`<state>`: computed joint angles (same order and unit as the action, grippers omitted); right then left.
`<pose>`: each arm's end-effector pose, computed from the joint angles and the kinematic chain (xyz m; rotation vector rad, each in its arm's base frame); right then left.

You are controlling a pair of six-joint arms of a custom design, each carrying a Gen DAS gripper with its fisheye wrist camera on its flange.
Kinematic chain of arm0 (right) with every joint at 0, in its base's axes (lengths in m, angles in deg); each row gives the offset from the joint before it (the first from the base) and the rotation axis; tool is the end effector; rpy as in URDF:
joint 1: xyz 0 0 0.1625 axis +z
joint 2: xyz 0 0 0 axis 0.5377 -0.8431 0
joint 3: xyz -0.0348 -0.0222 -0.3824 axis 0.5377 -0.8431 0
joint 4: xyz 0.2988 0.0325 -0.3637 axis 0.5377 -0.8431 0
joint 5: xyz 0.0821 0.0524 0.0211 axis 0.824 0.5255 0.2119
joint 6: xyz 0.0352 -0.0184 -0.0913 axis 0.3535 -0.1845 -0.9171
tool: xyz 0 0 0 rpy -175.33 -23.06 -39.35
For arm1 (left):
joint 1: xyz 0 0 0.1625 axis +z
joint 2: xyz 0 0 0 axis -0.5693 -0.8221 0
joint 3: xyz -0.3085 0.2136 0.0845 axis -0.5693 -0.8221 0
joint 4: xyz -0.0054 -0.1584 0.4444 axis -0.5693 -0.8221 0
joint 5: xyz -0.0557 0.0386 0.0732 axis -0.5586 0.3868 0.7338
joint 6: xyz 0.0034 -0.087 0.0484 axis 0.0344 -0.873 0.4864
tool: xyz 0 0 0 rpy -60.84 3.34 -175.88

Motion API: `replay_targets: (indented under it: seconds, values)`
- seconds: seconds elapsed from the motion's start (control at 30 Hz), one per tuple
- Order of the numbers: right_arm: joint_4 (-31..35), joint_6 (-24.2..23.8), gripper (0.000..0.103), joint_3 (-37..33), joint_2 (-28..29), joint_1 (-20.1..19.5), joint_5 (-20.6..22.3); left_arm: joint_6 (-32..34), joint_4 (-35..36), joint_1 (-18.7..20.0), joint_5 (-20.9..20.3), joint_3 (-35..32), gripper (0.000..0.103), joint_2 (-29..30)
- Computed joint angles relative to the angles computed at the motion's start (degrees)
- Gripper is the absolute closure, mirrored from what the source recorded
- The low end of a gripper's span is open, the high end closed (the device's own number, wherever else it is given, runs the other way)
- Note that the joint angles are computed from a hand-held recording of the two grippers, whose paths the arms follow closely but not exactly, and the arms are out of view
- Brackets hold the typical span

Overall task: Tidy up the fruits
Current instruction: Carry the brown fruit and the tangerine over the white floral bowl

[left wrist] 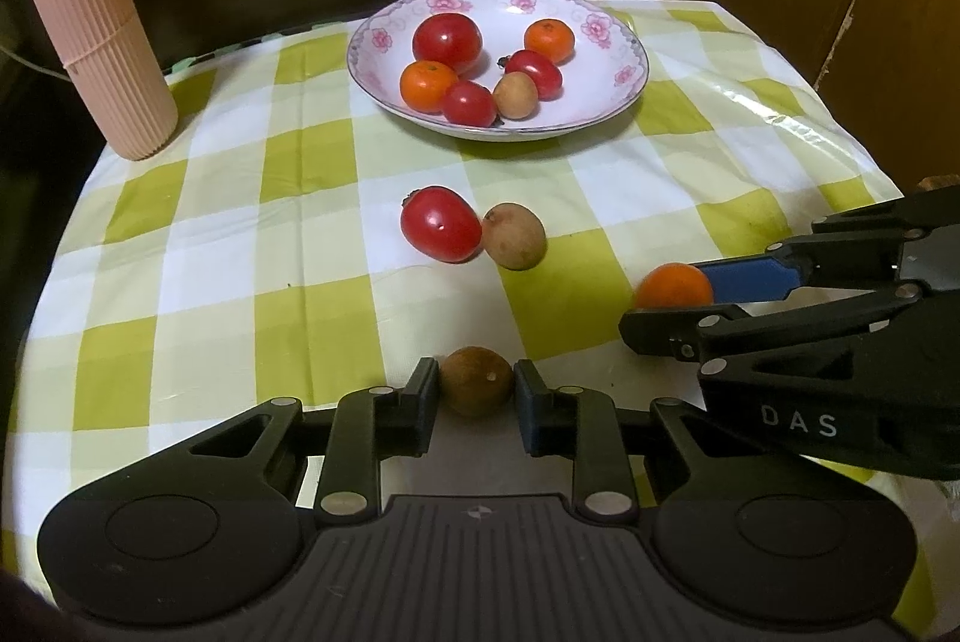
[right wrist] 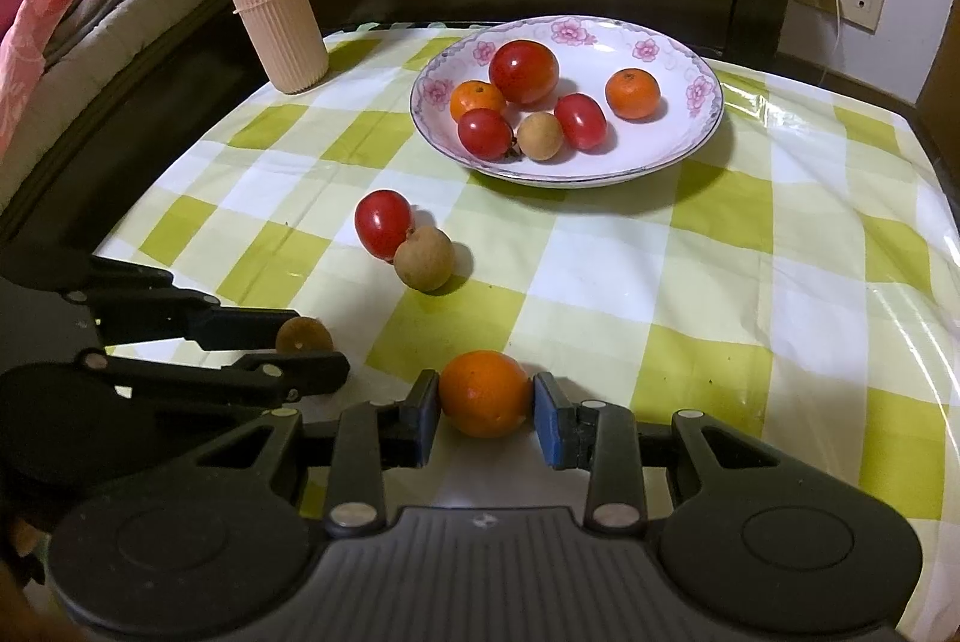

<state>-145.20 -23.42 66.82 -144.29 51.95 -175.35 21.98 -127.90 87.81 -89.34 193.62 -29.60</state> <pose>0.0463 -0.6281 0.1230 0.7899 -2.5126 0.4957 -0.1962 -0.6034 -0.0306 0.5194 2.3377 -0.5990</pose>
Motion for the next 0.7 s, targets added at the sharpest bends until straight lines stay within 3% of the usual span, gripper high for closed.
replay_targets:
  seconds: [0.7]
  values:
    - [-1.0, 1.39, 0.071, -0.35, -0.52, 0.02, 1.21, 0.32, -1.34, -0.27, -0.61, -1.52, 0.069, 0.36]
